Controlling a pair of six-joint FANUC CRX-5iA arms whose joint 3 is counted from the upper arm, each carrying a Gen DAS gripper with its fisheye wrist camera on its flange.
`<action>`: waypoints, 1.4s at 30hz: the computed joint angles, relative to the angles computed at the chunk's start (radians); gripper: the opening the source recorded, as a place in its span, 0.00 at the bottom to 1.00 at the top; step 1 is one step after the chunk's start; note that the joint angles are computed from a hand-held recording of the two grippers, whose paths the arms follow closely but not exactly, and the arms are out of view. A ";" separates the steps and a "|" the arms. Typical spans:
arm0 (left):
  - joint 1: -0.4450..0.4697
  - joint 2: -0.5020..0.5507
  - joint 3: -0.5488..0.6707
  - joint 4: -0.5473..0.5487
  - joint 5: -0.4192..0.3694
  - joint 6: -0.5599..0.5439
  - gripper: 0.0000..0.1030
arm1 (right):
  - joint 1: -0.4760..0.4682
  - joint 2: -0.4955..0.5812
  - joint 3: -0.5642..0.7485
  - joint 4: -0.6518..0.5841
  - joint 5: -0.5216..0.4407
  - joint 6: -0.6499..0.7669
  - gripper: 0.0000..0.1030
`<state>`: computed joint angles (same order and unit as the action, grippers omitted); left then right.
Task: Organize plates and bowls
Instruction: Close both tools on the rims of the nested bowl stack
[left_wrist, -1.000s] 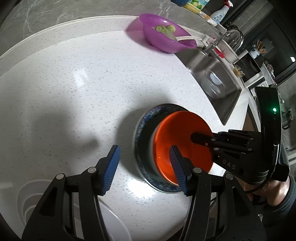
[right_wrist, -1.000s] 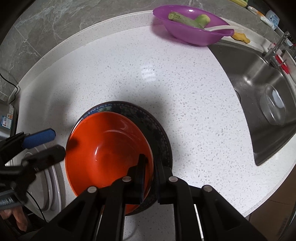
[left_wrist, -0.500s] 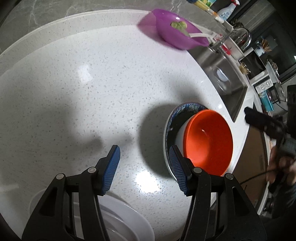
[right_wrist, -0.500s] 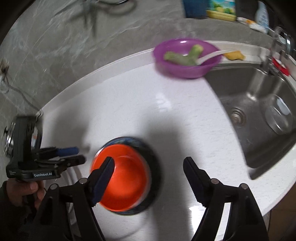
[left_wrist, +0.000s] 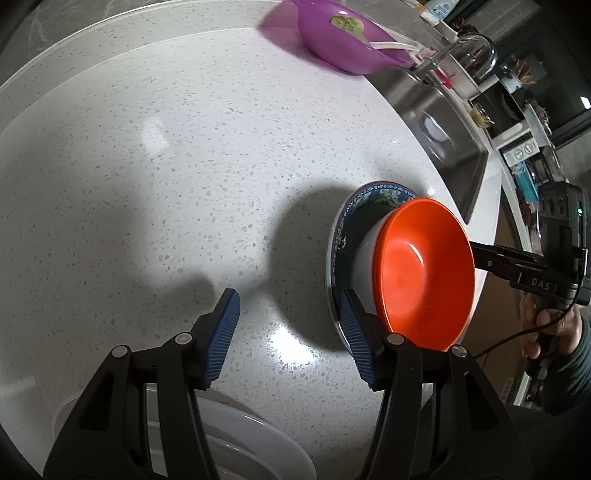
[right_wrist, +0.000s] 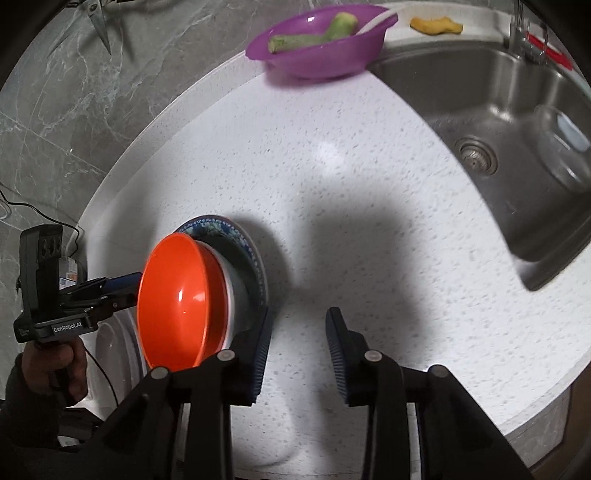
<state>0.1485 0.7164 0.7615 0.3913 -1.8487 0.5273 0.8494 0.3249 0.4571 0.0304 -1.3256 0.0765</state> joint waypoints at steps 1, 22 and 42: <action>0.000 -0.001 -0.001 0.002 -0.005 -0.006 0.52 | -0.001 0.000 -0.001 -0.004 0.011 0.005 0.34; -0.044 0.002 -0.040 -0.015 -0.012 -0.029 0.41 | -0.025 0.024 -0.010 -0.078 0.085 0.073 0.33; -0.076 -0.022 -0.082 0.002 0.000 -0.024 0.18 | -0.048 -0.004 -0.054 -0.108 0.168 0.096 0.11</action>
<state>0.0728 0.6948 0.6791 0.3932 -1.8487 0.5037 0.8017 0.3212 0.4027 -0.0773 -1.1575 0.1728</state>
